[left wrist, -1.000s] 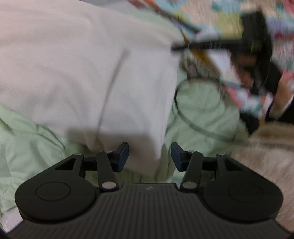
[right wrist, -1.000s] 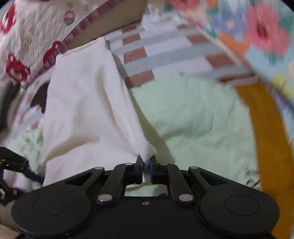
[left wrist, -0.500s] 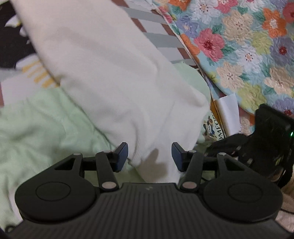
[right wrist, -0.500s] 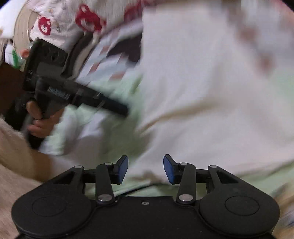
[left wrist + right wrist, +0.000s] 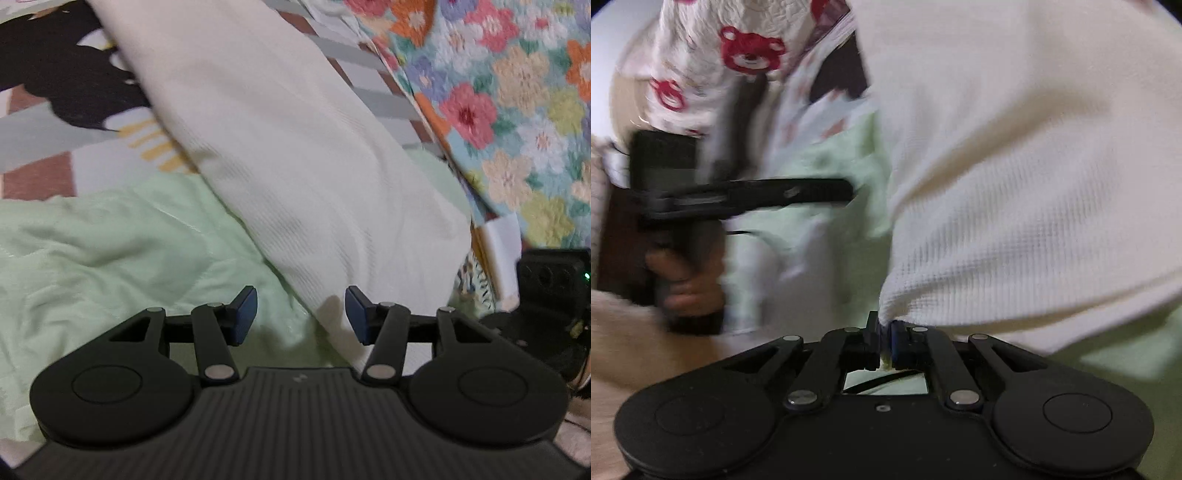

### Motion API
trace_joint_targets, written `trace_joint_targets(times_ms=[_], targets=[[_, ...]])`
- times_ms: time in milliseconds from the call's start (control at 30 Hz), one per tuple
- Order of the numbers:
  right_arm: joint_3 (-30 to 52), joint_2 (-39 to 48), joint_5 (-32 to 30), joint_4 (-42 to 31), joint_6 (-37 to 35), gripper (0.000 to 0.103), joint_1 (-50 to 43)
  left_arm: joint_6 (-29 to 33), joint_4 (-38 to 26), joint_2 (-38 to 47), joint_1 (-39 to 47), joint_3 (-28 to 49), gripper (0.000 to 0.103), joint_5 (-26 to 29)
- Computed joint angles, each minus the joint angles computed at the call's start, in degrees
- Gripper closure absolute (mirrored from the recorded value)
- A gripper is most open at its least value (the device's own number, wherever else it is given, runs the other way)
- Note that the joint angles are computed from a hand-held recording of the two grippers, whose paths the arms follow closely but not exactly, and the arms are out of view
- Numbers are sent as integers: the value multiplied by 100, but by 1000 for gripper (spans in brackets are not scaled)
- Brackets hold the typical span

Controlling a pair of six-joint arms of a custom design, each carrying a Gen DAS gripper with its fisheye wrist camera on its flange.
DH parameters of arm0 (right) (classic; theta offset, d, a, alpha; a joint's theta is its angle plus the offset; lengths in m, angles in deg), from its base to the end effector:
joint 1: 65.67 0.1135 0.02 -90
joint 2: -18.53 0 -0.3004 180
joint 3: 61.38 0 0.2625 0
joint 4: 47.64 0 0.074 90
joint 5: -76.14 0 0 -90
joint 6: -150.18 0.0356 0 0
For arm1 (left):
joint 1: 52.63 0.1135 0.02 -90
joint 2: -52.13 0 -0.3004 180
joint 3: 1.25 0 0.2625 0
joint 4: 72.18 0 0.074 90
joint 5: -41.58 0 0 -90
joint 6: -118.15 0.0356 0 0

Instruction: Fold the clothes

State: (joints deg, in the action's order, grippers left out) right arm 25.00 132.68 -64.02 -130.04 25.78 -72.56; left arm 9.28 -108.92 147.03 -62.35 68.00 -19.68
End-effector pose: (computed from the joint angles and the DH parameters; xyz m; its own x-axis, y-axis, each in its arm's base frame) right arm 0.3426 -0.0139 0.1744 -0.9608 -0.2485 -0.1227 -0.2462 0.5622 0.7895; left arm 0.3234 -0.0728 0.2059 -0.9454 -0.1258 -0.3007 0.0654 0.8306 -0.5531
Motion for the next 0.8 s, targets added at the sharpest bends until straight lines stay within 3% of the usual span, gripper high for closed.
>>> trace_joint_targets(times_ms=[33,100,233,367,433,500,567,800], targets=[[186,93,-66,-521,-345,96,-82,-42,34,-34,76,-50,51,91],[304,-31,151,-843,-561,96,-120,-104,67,-11,129,-84,50,170],[-113,-409,1202,33,-360,93,159,81,-164,67,82,-53,50,-10],[-205,-437,1211,-264,-590,90,80,115,-218,104,-131,77,50,-14],[-331,-860,1242,-16,-770,84,-275,201,-230,158,-195,193,49,117],[-269,-1122,1118,148,-770,65,-908,350,-367,293,-313,397,48,192],[-355,-1340,862,637,-352,52,-1638,506,-514,433,-427,612,46,268],[-976,-1041,241,2598,1343,51,-2850,667,-1020,852,-629,928,45,483]])
